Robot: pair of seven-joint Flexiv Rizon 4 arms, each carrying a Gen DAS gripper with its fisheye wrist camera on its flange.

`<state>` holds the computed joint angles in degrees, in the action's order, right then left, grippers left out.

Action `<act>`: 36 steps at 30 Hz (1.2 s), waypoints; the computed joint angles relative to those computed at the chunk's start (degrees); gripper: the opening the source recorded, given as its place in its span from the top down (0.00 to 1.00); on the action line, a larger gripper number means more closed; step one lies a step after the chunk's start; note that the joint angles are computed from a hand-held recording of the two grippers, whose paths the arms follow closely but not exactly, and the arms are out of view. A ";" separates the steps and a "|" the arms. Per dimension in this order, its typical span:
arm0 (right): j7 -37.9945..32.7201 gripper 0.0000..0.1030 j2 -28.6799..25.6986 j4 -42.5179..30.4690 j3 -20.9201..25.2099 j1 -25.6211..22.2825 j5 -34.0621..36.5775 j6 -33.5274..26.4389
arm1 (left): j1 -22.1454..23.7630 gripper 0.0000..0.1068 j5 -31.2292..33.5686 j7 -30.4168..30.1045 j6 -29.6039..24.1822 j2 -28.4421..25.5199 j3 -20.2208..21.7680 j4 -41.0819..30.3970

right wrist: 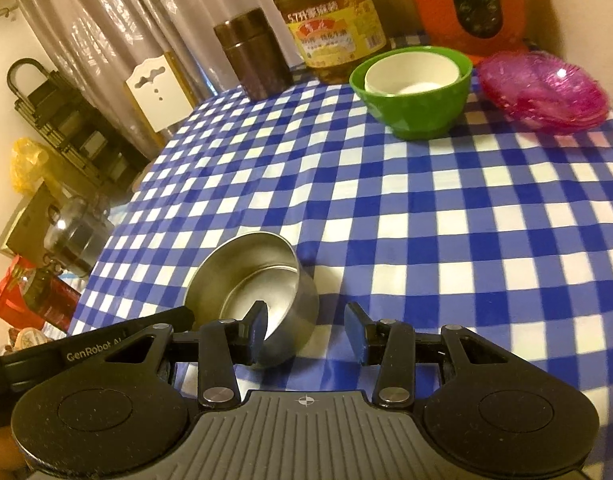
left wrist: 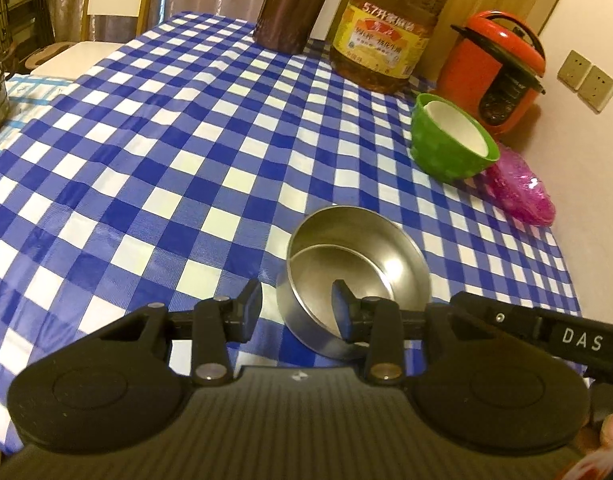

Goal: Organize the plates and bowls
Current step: 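Close the left gripper on the steel bowl rim while the right gripper grips it, then lift the steel bowl with both grippers and carry it toward the green bowl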

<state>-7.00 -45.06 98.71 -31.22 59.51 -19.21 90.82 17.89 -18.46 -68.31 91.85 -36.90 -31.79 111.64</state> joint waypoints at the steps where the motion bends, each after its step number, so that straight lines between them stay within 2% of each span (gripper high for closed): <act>1: -0.31 0.58 -0.54 -0.74 0.92 -1.04 0.02 0.30 | -0.29 0.69 0.00 -0.01 -0.18 -0.42 0.35 -0.49; 6: -0.91 0.58 -2.63 -3.52 3.70 -4.03 0.72 0.82 | -0.72 0.71 0.04 0.16 -0.02 -2.60 0.46 -2.31; 13: -1.55 0.60 -4.37 -4.90 4.45 -4.97 2.74 1.97 | -1.47 0.83 0.63 0.64 -0.18 -4.22 0.77 -3.91; 15: -2.03 0.75 -4.78 -5.55 4.82 -5.29 3.14 2.19 | -1.40 0.87 0.69 0.61 0.00 -4.40 0.58 -3.97; 22: -3.74 0.88 -5.72 -6.27 3.33 -3.91 5.43 3.06 | -1.75 0.90 1.16 0.44 -0.14 -4.63 0.72 -4.38; 28: -3.63 0.90 -5.24 -5.85 2.80 -3.22 5.82 1.94 | -1.96 0.90 1.05 0.49 -0.31 -4.05 0.73 -3.86; 36: -3.06 0.90 -2.88 -1.09 -0.12 -0.13 6.95 3.06 | 0.32 0.91 1.72 1.50 -0.03 -2.97 -2.74 -1.69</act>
